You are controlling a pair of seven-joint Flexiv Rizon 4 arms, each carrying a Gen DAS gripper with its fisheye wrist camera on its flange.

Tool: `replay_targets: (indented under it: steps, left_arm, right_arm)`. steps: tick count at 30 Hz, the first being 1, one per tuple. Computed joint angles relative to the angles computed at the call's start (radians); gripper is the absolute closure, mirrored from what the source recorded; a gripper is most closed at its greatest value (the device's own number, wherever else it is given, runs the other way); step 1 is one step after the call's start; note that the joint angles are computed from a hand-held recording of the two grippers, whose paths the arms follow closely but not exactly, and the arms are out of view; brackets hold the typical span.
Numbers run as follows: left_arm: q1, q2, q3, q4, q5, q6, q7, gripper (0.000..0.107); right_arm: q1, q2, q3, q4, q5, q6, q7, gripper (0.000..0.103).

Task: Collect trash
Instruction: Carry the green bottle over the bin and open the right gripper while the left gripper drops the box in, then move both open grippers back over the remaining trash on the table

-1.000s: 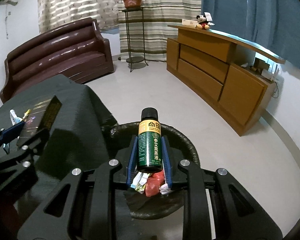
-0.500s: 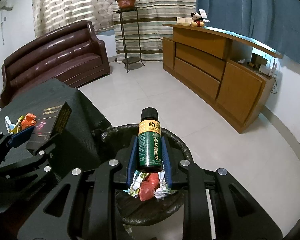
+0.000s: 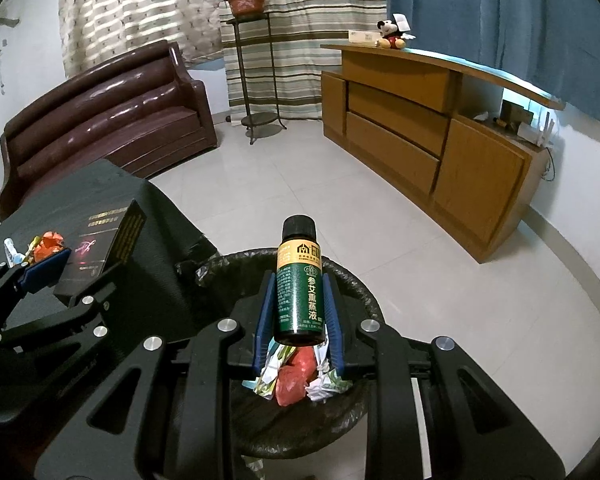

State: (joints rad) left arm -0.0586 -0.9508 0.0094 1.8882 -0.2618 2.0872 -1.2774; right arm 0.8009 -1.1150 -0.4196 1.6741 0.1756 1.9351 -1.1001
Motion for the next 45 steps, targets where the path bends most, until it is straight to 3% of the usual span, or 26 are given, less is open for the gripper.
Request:
replay_targets:
  steps: [20, 22, 25, 32, 45]
  left_arm:
    - [-0.004, -0.006, 0.0, -0.016, -0.014, -0.027, -0.016, 0.045]
    - [-0.001, -0.001, 0.002, -0.007, -0.013, -0.023, -0.021, 0.045]
    - [0.003, 0.008, 0.007, 0.013, -0.017, -0.014, -0.034, 0.044]
    - [0.013, 0.022, 0.034, 0.058, -0.038, 0.006, -0.051, 0.044]
    - [0.095, 0.076, 0.062, 0.181, -0.049, 0.074, -0.101, 0.044]
  right_arm:
    - [-0.012, -0.001, 0.002, -0.007, -0.009, -0.008, 0.027, 0.076]
    - [-0.012, -0.002, 0.006, -0.004, -0.01, 0.001, 0.022, 0.076]
    - [-0.006, -0.003, 0.011, -0.002, -0.007, 0.013, 0.012, 0.066]
    - [0.023, 0.006, 0.018, 0.002, -0.006, 0.007, -0.01, 0.059]
    - [0.085, 0.036, 0.049, -0.001, -0.029, 0.014, -0.07, 0.057]
